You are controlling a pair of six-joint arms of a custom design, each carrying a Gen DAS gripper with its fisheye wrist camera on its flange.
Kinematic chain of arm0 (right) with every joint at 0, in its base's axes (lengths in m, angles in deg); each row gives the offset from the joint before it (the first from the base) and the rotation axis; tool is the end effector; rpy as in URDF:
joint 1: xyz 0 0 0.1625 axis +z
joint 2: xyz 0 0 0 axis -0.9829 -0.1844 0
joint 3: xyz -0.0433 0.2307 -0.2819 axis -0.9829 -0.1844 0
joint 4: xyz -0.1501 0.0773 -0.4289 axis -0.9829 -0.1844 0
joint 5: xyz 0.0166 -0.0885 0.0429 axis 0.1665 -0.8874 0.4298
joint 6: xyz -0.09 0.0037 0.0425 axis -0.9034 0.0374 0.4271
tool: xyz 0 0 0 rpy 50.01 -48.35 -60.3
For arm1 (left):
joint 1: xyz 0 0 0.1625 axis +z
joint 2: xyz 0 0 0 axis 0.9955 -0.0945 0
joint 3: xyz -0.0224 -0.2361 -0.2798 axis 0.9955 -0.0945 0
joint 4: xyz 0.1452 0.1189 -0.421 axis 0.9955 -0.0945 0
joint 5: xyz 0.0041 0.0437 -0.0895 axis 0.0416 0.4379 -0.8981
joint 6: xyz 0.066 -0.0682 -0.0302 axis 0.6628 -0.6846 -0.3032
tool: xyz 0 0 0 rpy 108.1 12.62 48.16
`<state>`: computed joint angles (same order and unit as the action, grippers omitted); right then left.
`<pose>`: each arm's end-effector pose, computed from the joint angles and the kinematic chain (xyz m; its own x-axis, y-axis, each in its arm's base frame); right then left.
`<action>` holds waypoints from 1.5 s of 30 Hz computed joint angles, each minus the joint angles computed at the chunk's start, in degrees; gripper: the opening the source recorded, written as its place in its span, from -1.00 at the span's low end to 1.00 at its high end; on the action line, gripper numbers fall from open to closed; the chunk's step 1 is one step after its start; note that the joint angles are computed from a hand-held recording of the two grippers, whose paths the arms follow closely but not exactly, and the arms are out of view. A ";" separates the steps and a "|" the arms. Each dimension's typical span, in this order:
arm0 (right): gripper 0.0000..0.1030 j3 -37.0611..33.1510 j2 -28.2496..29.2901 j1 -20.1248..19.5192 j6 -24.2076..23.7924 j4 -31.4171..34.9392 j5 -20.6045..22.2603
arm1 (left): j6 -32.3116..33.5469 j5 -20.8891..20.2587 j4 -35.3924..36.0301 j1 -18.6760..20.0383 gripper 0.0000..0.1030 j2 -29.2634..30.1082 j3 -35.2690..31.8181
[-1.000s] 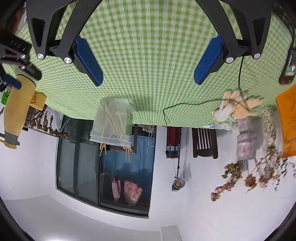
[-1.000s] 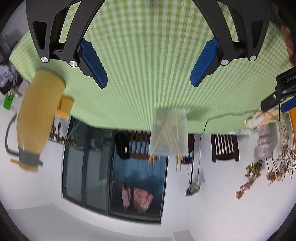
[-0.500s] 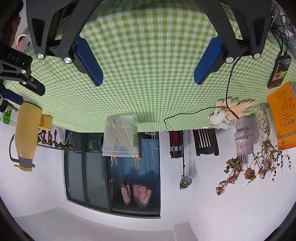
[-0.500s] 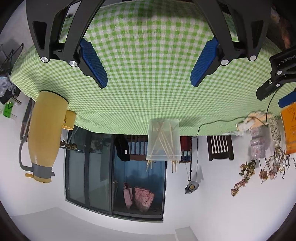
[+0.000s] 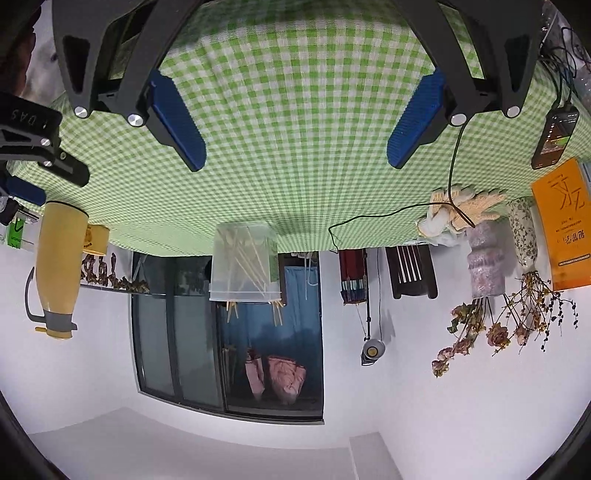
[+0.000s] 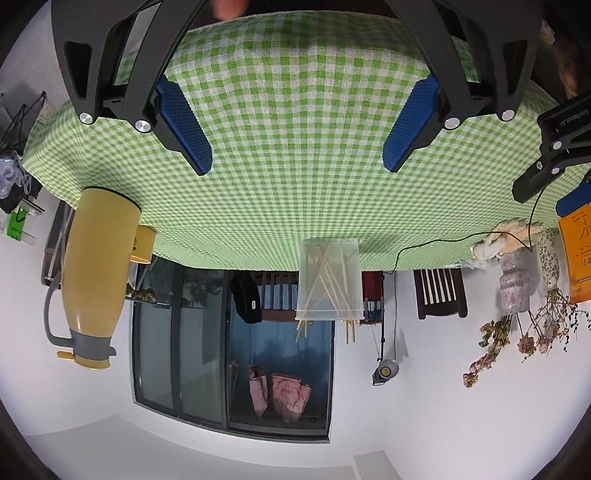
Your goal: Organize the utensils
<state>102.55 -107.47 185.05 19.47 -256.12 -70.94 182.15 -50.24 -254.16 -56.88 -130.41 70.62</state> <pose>0.2417 -0.4266 0.0793 -0.6144 -0.4747 0.6302 -0.7862 0.3010 -0.5398 -0.1207 -0.3256 0.1790 -0.6151 -0.4358 -0.6571 0.6151 0.2561 -0.7457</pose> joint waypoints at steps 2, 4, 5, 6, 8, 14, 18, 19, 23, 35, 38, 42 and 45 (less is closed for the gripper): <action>0.74 0.07 -0.04 0.05 -0.10 -0.06 0.15 | 0.19 0.12 -0.27 0.01 0.85 -0.13 -0.05; 0.74 0.18 -0.02 0.16 -0.33 -0.49 0.19 | 0.80 0.13 -0.73 0.03 0.85 -0.29 -0.08; 0.74 0.20 0.06 0.21 -0.35 -0.85 0.21 | 0.78 0.19 -0.66 0.00 0.85 -0.36 -0.03; 0.75 0.26 0.12 0.24 -0.52 -1.45 0.45 | 0.63 0.20 -0.58 0.01 0.85 -0.30 -0.04; 0.75 0.66 -0.24 0.23 -1.13 -1.24 1.53 | -0.19 0.09 -0.02 0.01 0.85 0.10 -0.11; 0.75 0.57 -0.37 1.23 -1.66 -1.11 1.75 | -1.77 0.05 1.53 -0.34 0.85 0.43 -0.21; 0.75 0.54 -0.34 1.29 -1.31 -0.68 1.44 | -2.36 0.13 1.87 -0.49 0.85 0.39 -0.09; 0.75 0.46 -0.29 1.32 -1.27 -0.56 1.32 | -2.50 0.09 1.96 -0.53 0.85 0.41 -0.06; 0.75 0.40 -0.16 1.37 -1.00 -0.76 1.13 | -2.77 0.07 2.03 -0.43 0.85 0.80 -0.27; 0.75 0.13 -0.36 1.89 -0.67 0.58 0.30 | -2.66 -0.22 1.83 -0.73 0.85 1.04 -0.35; 0.75 0.27 -0.68 1.97 -1.20 1.33 0.92 | -2.01 -0.36 1.61 -1.09 0.85 0.70 -0.43; 0.75 0.05 -0.37 2.11 -1.34 1.93 0.42 | -1.76 -0.26 1.61 -1.19 0.85 0.48 -0.43; 0.75 -0.05 -0.37 2.15 -0.96 2.23 0.28 | -1.11 -0.14 1.13 -1.11 0.85 0.09 -0.45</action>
